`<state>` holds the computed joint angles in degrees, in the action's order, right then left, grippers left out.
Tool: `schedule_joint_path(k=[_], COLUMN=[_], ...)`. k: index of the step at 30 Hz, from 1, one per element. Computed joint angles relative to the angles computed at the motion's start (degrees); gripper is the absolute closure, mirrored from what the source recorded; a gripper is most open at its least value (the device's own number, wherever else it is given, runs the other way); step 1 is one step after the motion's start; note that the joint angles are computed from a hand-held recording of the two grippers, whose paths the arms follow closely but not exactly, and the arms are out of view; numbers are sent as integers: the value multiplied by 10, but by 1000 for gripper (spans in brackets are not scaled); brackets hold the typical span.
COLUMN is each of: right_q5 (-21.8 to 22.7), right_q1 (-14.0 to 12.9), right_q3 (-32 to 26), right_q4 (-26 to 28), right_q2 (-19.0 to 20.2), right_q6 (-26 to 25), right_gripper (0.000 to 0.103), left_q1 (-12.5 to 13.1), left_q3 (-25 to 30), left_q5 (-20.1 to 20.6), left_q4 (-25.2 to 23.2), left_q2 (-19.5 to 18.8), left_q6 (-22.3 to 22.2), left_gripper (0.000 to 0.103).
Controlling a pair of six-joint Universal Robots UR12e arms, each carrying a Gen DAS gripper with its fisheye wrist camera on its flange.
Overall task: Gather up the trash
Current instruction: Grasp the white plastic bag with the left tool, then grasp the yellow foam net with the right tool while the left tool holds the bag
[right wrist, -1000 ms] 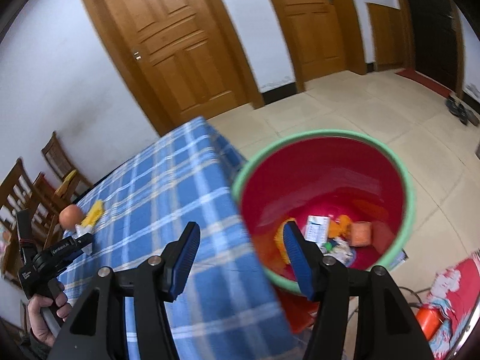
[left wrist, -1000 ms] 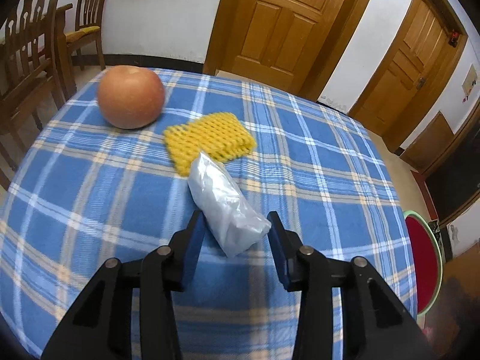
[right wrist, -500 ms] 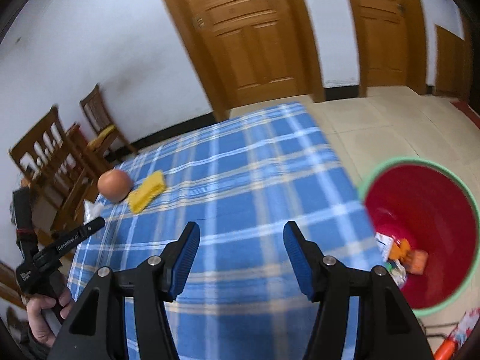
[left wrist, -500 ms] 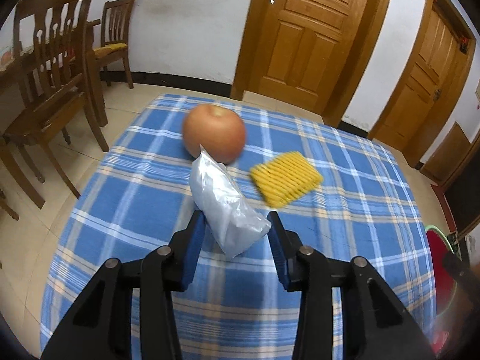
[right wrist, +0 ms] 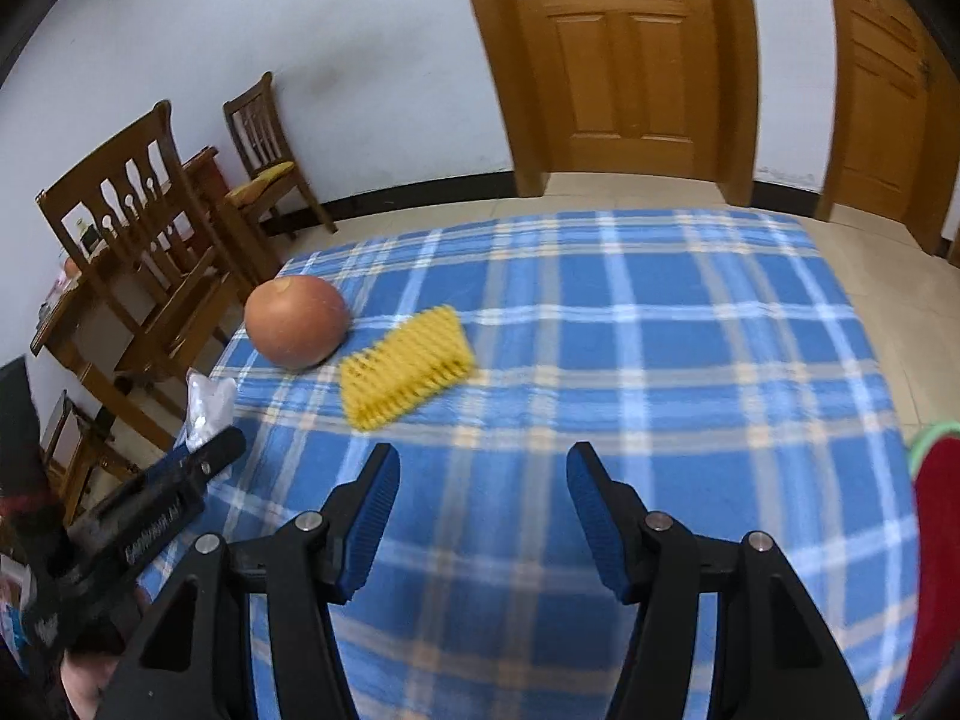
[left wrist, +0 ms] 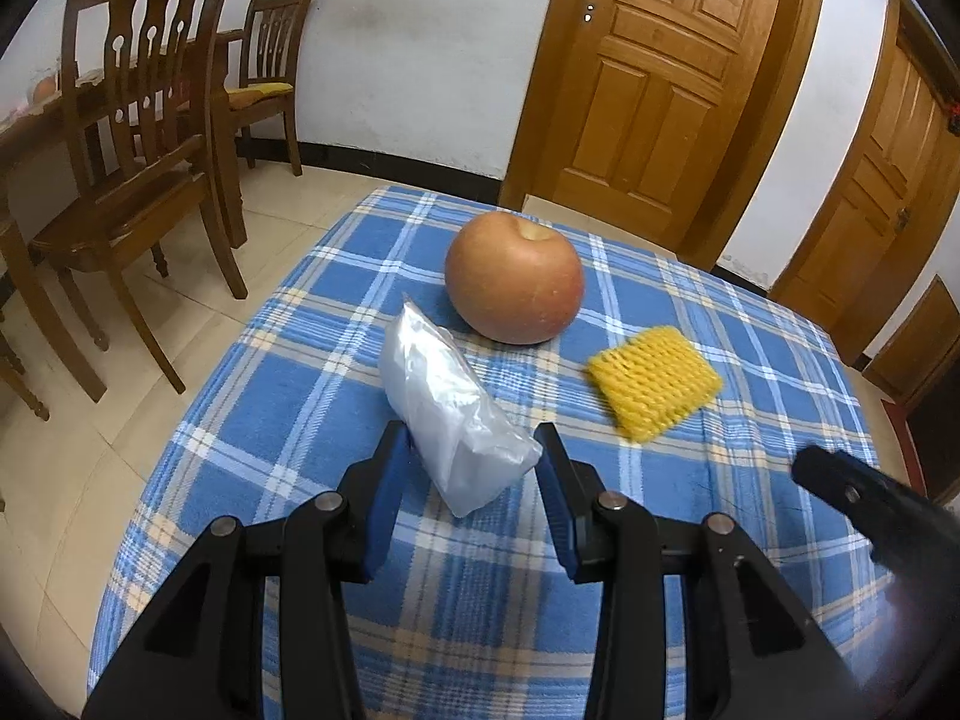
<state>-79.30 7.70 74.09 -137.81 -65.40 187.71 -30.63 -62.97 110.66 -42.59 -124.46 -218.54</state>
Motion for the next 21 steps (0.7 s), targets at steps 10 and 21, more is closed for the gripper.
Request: schedule_joint_path(k=[10, 21], right_q5=[7, 30], right_q1=[18, 21], right_q3=[-91, -118], right_q4=[38, 71], right_q2=[70, 90], right_q6=[-1, 0], right_gripper=[43, 84], left_q1=[4, 4], left_q3=[-8, -5], left_q5=[-13, -21], left_q4=[7, 6], left_q2=[0, -2], left_q6=[-11, -8], left_gripper=[60, 60])
